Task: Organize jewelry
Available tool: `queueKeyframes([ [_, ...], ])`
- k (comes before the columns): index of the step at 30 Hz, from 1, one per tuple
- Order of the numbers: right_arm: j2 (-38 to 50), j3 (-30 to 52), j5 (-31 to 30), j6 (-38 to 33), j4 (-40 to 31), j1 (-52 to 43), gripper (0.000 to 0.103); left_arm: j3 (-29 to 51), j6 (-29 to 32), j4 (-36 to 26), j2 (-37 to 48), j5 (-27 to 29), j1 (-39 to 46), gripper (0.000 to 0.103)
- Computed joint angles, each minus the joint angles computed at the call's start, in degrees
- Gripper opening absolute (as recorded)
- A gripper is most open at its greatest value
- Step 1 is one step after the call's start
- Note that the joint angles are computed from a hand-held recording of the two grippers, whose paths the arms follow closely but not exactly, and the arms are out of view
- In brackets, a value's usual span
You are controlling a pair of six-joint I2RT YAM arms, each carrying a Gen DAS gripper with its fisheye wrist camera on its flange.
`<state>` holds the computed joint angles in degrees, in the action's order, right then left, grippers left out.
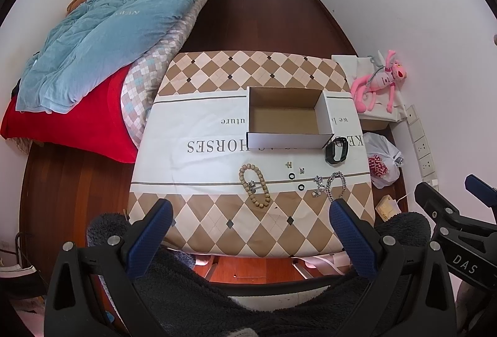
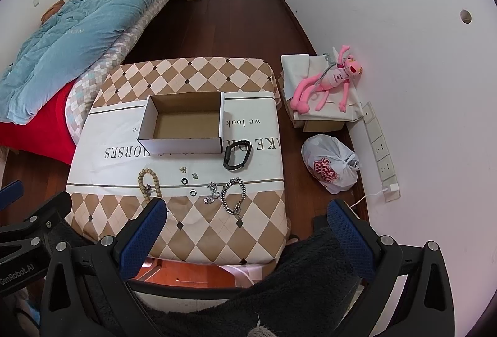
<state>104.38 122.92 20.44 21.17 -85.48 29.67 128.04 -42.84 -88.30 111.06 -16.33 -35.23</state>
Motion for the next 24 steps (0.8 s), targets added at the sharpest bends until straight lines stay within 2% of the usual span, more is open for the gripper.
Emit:
queueKeyframes([
  [5,0.1,-0.2,0.0,0.1,0.6,-0.2,0.103,-0.6,0.5,0.8,1.2,-1.4,0.6,0.103],
  [8,1.0,0.2,-1.0,-0.4,1.7,-1.8,0.103,-4.3,1.0,4.2,1.2,-2.4,2.0,0.103],
  [14,3.7,-7.0,-3.6,-1.7,9.8,-7.6,0.103,-12.2,3.1,12.7,4.2,-2.5,5.5,0.103],
  [15,4.0,-10.6,-4.1,-2.4,13.0,-9.0,0.103,-12.8,3.1,13.3,5.9,-2.7,5.9,0.103],
  [17,6.6,-13.1,-4.6,-2.8,15.7,-10.6,0.097,-13.8,3.1,14.5,8.5,-0.4,6.9,0.103],
  [19,9.6,-15.0,-7.5,-2.7,18.0,-12.5,0.087,-15.5,3.0,16.1,10.6,1.7,7.7,0.102],
  [24,15.9,-21.3,-13.1,-1.2,23.8,-15.5,0.078,-19.3,2.6,19.0,14.6,4.2,8.4,0.102],
])
